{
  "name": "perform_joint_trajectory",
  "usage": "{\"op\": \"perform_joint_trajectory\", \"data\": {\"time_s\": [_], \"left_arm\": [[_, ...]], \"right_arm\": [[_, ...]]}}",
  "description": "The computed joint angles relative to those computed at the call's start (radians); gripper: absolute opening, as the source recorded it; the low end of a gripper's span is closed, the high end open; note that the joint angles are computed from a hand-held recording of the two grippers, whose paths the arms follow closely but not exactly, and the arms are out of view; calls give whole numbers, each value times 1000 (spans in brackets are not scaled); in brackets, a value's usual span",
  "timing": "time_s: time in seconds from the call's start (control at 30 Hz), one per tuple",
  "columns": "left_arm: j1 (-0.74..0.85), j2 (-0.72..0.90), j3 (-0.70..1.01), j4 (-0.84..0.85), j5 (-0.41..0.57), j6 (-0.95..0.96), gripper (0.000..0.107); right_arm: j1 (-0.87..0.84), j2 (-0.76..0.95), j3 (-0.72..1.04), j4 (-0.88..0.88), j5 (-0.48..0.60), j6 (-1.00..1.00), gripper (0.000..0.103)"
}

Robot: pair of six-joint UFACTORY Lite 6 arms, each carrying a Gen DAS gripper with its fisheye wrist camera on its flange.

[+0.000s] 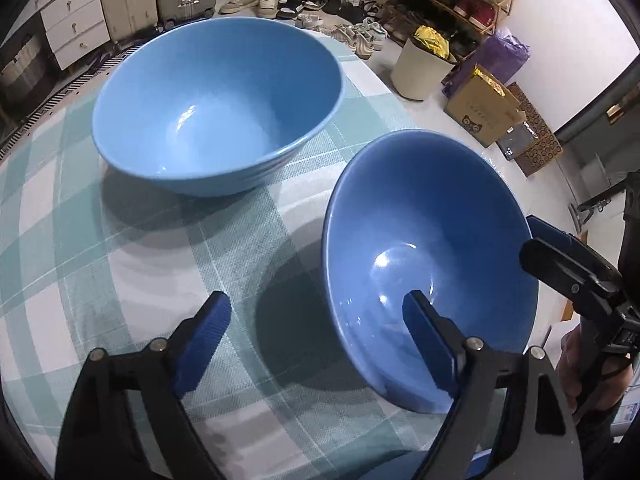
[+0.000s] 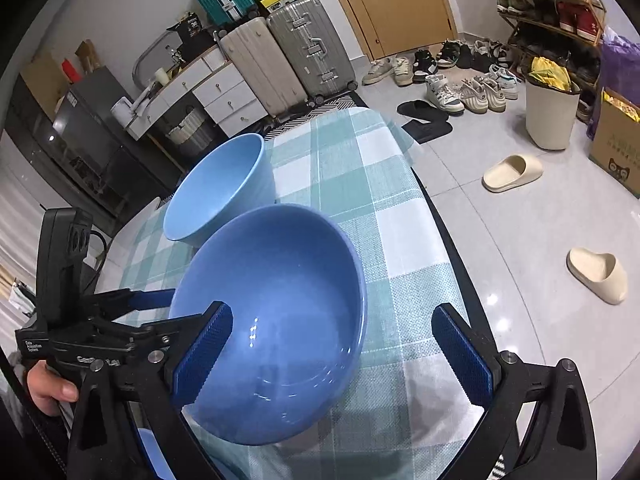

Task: Organize plates and bowls
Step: 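Move both tools to the rim of the nearest blue bowl, then close the left tool on the blue bowl rim while the right tool grips the opposite rim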

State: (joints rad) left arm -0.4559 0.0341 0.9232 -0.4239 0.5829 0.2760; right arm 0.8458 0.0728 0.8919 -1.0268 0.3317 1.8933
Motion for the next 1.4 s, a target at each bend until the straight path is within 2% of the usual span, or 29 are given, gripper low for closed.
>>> {"op": "perform_joint_trajectory", "data": {"time_s": [0.03,0.13,0.2,0.23,0.27,0.33,0.43,0.53,0.7,0.87,1.03,1.1,1.33,1.4], "left_arm": [[3,1,-2,-7,-1,15,84],[16,37,24,-36,29,47,59],[16,53,34,-37,35,56,52],[14,53,32,-40,35,62,45],[18,52,29,-62,37,91,29],[34,16,-5,-165,33,209,15],[12,-29,-35,-142,6,209,15],[28,-22,-30,-153,26,227,15],[58,-19,-24,-155,50,238,15],[70,-83,-70,-159,67,243,15],[119,-100,-99,-155,73,265,15],[127,-102,-110,-155,69,267,15],[138,-96,-118,-171,69,271,15],[122,-83,-110,-169,58,258,16]], "right_arm": [[-4,4,-1,1,-7,0,102],[-4,-4,-5,35,-10,-22,102],[-3,-4,-2,52,-13,-40,102],[-4,-3,-1,53,-16,-41,102],[-4,-3,-1,57,-21,-45,102],[-6,0,5,96,-25,-85,102],[2,-18,-17,51,-36,-23,102],[4,-26,-30,29,-44,13,102],[-5,-11,-21,79,-65,-37,100],[17,-4,5,161,-21,-120,92],[43,-2,16,160,2,-116,90],[42,4,23,182,3,-140,81],[44,45,68,286,11,-252,66],[49,55,78,290,24,-265,58]]}}
